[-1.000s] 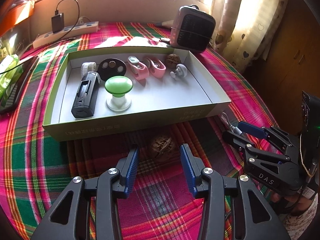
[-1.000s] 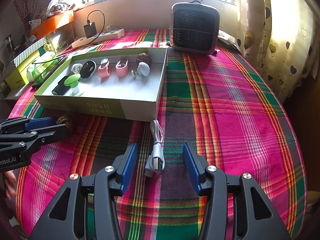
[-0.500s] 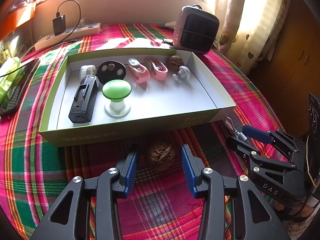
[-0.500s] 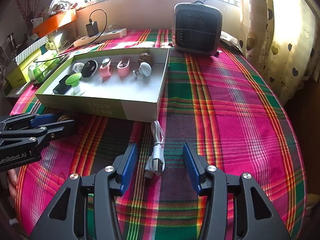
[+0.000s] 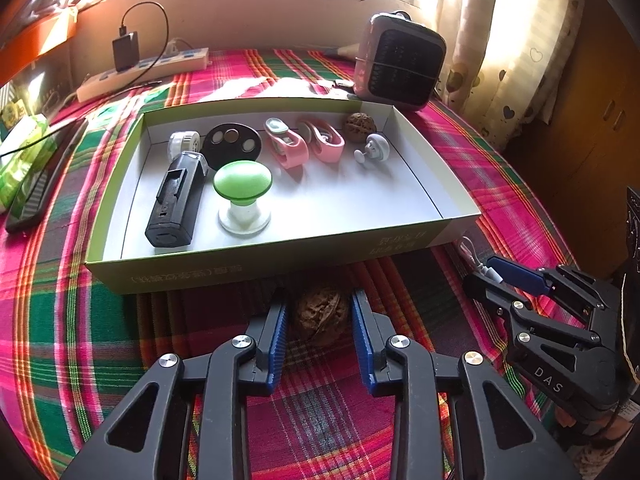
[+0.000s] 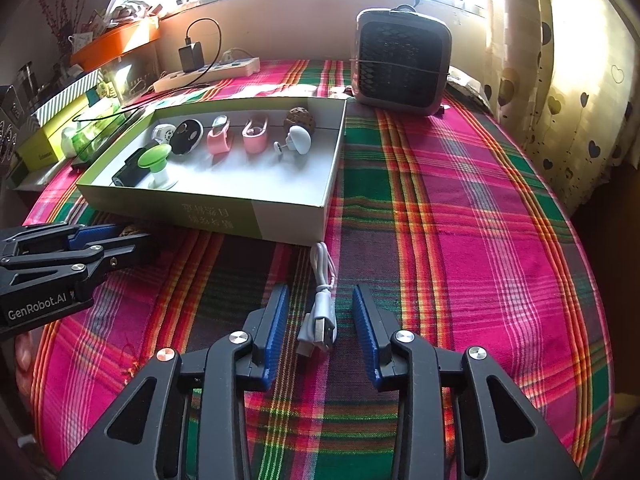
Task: Organize objects
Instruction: 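Grasp the walnut with the left tool while the right tool grasps the white USB cable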
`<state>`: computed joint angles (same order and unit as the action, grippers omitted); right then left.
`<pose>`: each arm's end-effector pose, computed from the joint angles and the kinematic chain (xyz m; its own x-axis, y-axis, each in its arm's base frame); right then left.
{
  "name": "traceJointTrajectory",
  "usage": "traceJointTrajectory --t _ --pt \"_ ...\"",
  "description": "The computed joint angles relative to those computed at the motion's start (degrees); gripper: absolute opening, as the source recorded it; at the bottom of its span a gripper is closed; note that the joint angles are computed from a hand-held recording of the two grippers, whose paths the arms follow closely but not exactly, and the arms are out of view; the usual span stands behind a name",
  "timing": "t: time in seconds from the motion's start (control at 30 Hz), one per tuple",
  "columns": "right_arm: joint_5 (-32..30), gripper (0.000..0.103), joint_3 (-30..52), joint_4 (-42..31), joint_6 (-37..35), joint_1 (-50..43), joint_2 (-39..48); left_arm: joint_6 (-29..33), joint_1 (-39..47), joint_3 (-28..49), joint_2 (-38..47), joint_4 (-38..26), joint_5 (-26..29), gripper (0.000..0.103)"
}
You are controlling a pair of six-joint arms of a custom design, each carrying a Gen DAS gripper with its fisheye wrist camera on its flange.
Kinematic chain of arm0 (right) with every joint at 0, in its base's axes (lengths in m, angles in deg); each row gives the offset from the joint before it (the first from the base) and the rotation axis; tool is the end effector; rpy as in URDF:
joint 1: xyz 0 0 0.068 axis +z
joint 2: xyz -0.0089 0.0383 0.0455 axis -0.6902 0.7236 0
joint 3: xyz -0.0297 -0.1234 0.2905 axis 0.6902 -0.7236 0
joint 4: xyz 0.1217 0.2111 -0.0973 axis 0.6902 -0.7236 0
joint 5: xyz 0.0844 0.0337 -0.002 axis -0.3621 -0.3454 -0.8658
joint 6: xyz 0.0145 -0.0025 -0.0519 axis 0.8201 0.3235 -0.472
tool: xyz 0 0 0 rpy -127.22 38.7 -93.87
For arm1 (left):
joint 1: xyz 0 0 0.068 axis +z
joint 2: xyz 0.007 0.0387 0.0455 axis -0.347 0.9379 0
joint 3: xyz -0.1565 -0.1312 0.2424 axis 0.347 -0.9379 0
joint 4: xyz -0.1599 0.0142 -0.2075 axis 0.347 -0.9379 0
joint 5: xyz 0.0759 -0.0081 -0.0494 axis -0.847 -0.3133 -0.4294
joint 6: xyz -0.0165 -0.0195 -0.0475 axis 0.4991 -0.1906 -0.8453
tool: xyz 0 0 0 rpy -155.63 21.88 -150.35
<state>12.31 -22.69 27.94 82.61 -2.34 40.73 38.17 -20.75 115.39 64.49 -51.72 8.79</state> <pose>0.1547 0.1110 0.0557 -0.7504 0.1907 -0.6329 0.2500 0.9682 -0.0047 0.2691 -0.0196 0.0526 -0.6938 0.4265 -0.5803 0.6243 0.7578 -0.1894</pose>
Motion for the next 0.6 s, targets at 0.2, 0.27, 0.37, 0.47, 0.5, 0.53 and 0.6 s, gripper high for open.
traceJointTrajectory --t 0.2,0.27,0.37,0.47,0.5,0.53,0.6 --pt "-0.13 0.019 0.13 0.24 -0.65 0.21 0.07 0.05 0.02 -0.09 0.06 0.34 -0.09 0.028" --pt "-0.07 0.017 0.2 0.09 -0.58 0.3 0.06 0.0 -0.02 -0.14 0.08 0.49 -0.16 0.028" --pt "-0.13 0.017 0.22 0.2 -0.64 0.3 0.1 0.16 0.01 -0.13 0.09 0.55 -0.17 0.028" --pt "-0.15 0.017 0.23 0.18 -0.58 0.33 0.07 0.19 0.08 -0.14 0.03 0.51 -0.12 0.028" --pt "-0.13 0.017 0.23 0.13 -0.58 0.32 0.05 0.24 0.05 -0.23 0.02 0.63 -0.17 0.028" --pt "-0.13 0.017 0.23 0.13 -0.58 0.32 0.05 0.24 0.05 -0.29 0.04 0.75 -0.18 0.028" --pt "-0.07 0.017 0.3 0.03 -0.48 0.41 0.1 0.43 0.11 -0.43 -0.06 1.0 -0.25 0.028"
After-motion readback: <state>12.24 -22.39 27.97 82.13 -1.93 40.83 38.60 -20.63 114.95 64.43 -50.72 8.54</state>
